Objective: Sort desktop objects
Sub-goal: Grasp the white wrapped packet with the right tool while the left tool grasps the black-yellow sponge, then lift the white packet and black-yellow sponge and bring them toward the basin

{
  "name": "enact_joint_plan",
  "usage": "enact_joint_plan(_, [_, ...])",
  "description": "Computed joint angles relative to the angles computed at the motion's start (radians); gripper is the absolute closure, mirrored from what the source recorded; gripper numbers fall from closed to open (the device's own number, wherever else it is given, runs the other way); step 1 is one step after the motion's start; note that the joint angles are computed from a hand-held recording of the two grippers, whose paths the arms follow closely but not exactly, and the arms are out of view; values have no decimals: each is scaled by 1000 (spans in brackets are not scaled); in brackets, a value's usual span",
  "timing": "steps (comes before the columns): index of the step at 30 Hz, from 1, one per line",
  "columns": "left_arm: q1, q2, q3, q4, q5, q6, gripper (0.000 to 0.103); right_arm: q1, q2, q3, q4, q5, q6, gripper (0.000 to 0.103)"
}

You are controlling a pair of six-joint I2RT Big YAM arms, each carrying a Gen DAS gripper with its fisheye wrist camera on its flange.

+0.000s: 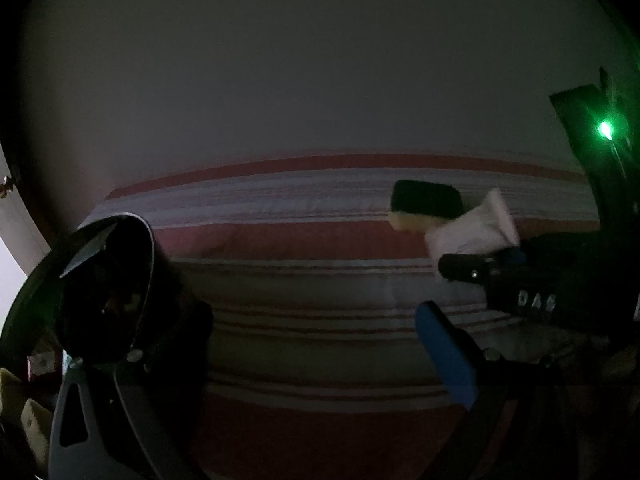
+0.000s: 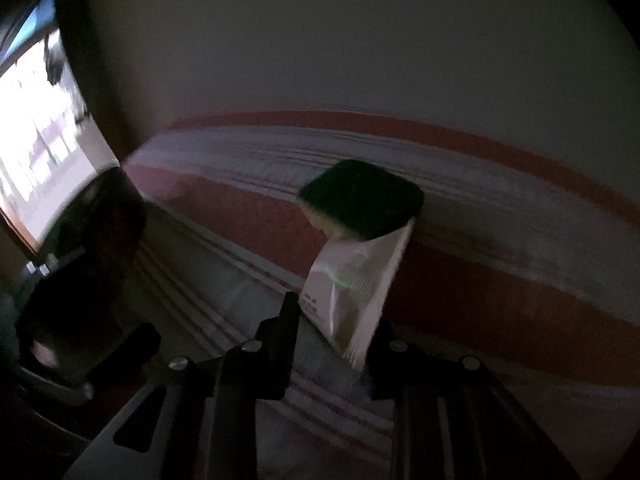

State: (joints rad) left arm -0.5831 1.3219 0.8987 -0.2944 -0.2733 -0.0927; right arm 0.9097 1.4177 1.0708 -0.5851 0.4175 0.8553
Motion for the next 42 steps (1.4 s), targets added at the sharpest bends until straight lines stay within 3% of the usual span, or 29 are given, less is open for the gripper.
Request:
enact_joint_plan(3, [-3,-14,-12,17,-10,-2,0,-40,-53,-91,180,-112,75,56])
enact_joint_plan(9, [16,-19,-11,3,19,-33,0,-83,-82,-196,408,-195,191,56])
enact_joint_plan(10, [12,-16,-7,-1,16,-39,0,-82,-76,-192,404,-191,189,58])
enact_joint_plan(12, [15,-14,-3,-8,25,-44,0,-69,-51,-152,325,-143,168,78])
enact_joint_plan(17, [17,-12,-1,-10,52,-46,1,-53,-39,-121,282,-118,196,80])
enact_joint_plan(20, [18,-19,-13,54,114,-23,1,-35,-98,-148,283,-62,206,80])
enact_joint_plan(23, [6,22,41,40,150,-20,1,-8,-150,-162,277,59,213,80])
enact_joint_plan(26, [-1,70,104,39,194,-27,1,24,-166,-139,174,231,249,80])
enact_joint_plan(29, [-2,147,206,-5,263,-37,1,38,-168,-122,82,336,318,80])
enact_joint_plan(31, [-7,198,264,-32,252,-49,1,47,-159,-106,44,395,355,80])
enact_joint_plan(36, [-2,346,414,-138,260,-69,1,51,-181,-121,52,445,366,80])
enact_joint_plan(40, [6,440,516,-266,265,-91,16,45,-155,-106,47,452,384,80])
enact_joint_plan(42, [8,430,507,-239,278,-82,23,38,-163,-115,61,440,380,80])
